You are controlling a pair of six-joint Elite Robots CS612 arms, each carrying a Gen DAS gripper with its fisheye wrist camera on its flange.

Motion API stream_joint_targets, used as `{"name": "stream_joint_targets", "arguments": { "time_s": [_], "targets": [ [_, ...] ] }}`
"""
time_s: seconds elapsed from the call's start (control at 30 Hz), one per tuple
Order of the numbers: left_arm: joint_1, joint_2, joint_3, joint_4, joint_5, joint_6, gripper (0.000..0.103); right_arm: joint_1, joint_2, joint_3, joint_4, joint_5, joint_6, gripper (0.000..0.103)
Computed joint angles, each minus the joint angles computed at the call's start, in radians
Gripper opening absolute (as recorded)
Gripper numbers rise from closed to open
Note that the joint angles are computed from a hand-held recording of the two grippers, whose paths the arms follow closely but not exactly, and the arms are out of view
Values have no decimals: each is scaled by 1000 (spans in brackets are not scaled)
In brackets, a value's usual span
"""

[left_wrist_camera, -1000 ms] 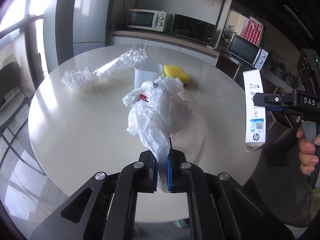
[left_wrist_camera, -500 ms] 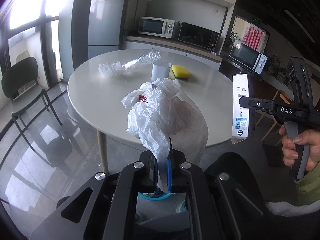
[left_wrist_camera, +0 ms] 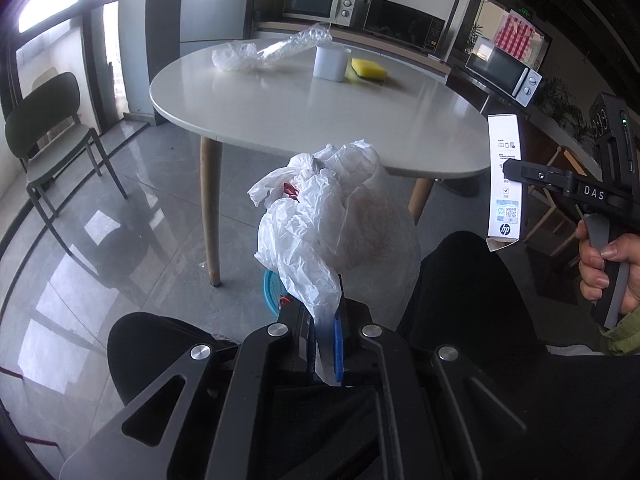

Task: Collect trash
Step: 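Carry the white bag and HP box down over the blue wastebasket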

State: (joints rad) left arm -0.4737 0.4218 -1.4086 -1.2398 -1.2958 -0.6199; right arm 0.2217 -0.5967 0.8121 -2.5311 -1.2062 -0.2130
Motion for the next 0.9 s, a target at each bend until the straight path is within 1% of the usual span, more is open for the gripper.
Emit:
{"name": "stream_joint_targets", "arguments": {
  "time_s": [0.1,0.2,0.3,0.37,0.53,0.67,0.8,0.9],
  "targets": [
    [7,9,1,17,-30,-16,5,2,-5,29,-27,0,-21,76],
    [14,18,11,17,-69,-30,5,8,1,42,-44,-32,-58,76],
    [14,26,22,27,-82,-30,5,6,10,45,-30,-16,-66,76],
    [17,29,32,42,-75,-41,5,7,18,48,-33,-26,-80,76],
    [29,34,52,53,-78,-73,5,11,48,31,-11,-66,-95,76],
    [41,32,90,41,-109,-99,5,18,80,2,-2,-101,-100,76],
    [45,26,134,25,-133,-87,5,28,115,-39,30,-120,-124,76],
    [50,22,161,22,-146,-93,5,38,148,-81,41,-146,-165,76]
  ]
}}
